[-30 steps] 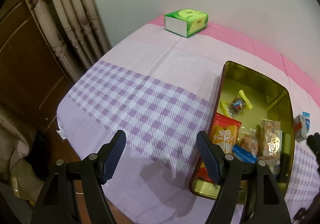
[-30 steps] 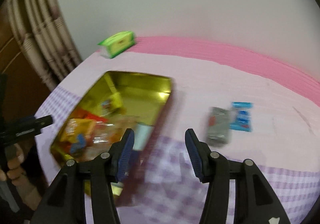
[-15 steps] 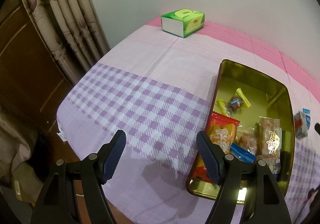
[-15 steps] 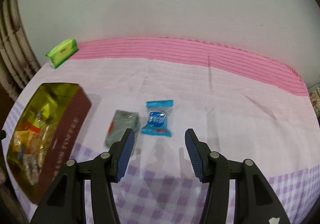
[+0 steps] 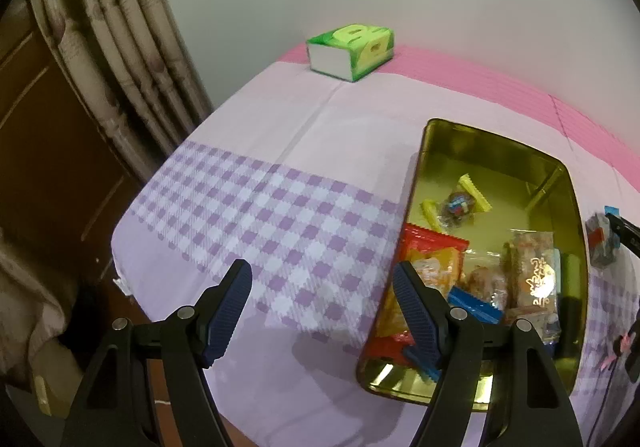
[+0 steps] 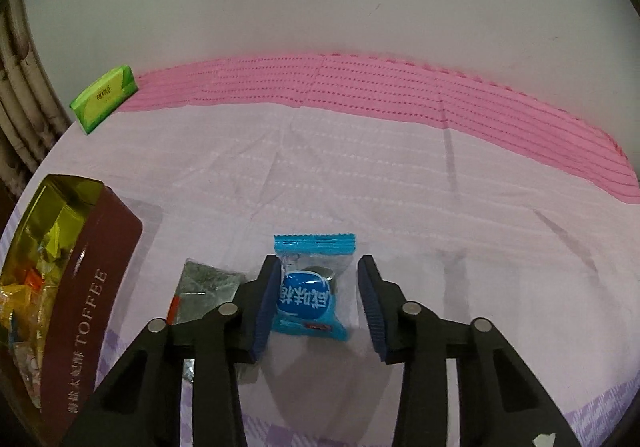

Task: Organize snacks
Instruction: 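Grasp the blue-wrapped candy on the sheet with the right tool, then grasp the grey foil packet with the left tool while the right tool holds the candy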

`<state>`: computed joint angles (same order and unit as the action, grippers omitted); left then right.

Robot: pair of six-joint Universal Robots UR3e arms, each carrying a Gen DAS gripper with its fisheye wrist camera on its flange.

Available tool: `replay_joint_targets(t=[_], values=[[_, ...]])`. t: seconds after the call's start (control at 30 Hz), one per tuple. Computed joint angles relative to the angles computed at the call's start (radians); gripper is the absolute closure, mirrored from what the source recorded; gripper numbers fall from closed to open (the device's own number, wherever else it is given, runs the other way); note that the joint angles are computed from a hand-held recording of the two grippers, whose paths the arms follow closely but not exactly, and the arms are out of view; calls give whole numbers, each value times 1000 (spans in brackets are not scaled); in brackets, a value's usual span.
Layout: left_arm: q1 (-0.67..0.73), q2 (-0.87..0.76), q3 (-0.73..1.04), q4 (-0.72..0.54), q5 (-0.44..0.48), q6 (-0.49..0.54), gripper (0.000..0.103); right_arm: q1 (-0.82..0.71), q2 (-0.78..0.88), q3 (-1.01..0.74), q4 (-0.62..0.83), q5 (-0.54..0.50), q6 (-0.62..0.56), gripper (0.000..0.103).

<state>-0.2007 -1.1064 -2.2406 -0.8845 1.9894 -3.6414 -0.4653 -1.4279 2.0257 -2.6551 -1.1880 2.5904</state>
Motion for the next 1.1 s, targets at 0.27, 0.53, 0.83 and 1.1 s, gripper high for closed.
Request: replay_joint_targets(t=[0.27,0.53,0.83,1.1], values=[[-165,-222,195,11,28,-33,30,-43,-27,78,-73,21,-74,76],[-287,-546,537,74,-85,22,30,-270,-106,155,-40,82,-138,76],[-365,-898,904,39,-153,46,30,-452,-135,180,-12,123,-199,76],[-374,-1093,1145,-70,-183,53,30,-437,-139,181,-16,119,-185,75]])
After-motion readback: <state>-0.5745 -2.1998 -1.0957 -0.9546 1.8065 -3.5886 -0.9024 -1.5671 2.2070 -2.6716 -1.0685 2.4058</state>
